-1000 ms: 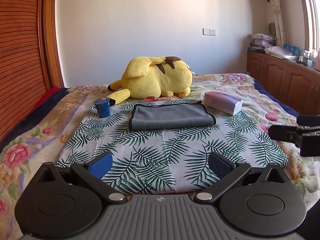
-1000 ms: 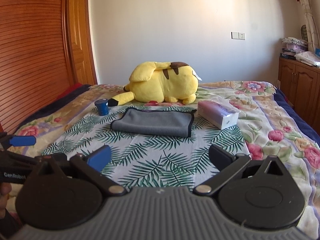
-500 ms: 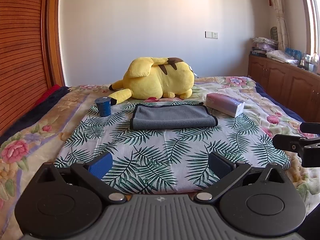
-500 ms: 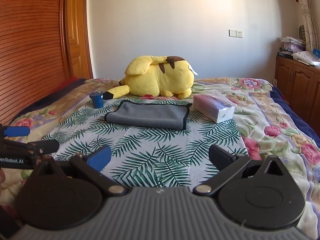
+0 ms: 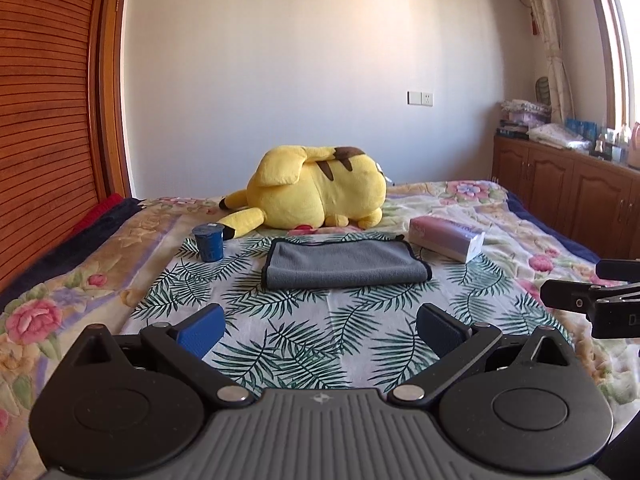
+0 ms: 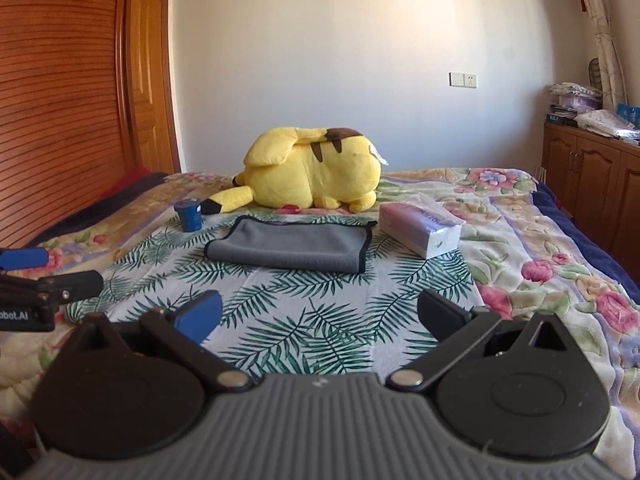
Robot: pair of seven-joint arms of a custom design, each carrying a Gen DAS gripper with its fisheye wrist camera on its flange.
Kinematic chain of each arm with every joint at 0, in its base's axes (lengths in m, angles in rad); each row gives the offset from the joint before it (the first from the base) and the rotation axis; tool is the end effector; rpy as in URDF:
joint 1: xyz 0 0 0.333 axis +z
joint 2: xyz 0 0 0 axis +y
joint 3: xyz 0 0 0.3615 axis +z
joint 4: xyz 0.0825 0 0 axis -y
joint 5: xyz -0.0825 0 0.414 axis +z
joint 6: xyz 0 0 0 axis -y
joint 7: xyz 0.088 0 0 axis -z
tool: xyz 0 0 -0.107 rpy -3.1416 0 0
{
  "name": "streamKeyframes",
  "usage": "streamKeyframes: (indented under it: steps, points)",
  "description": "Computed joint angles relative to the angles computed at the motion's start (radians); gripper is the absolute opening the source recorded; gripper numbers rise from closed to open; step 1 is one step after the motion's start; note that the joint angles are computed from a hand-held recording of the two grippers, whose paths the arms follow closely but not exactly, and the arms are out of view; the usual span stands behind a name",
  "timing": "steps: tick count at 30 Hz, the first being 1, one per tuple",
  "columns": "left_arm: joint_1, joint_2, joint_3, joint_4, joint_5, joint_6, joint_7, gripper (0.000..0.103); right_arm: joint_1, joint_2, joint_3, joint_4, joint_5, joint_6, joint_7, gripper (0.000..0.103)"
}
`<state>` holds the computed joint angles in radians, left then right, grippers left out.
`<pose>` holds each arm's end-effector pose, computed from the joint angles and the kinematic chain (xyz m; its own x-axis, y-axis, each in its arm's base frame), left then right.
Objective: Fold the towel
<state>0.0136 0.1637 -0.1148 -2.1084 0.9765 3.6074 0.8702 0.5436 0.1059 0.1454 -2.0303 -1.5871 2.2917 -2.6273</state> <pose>0.5852 -0.1610 0.4927 -0.5098 -0.8596 -0.0342 -0.3078 0.2194 -0.9258 0.5016 0.3811 0.4590 -0.2567 -0.9642 -0.0668 -0.3269 0.1517 -0.9328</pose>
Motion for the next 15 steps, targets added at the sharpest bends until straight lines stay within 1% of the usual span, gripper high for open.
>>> streamKeyframes:
  steps: [11,15]
  points:
    - [-0.025,-0.011,0.017,-0.043,-0.147,0.042,0.135,0.087,0.011,-0.004,0.006,-0.008,-0.033,-0.057,0.035,0.103]
    - [-0.031,-0.014,0.017,-0.052,-0.185,0.044,0.170,0.087,0.014,-0.004,0.007,-0.010,-0.037,-0.074,0.042,0.103]
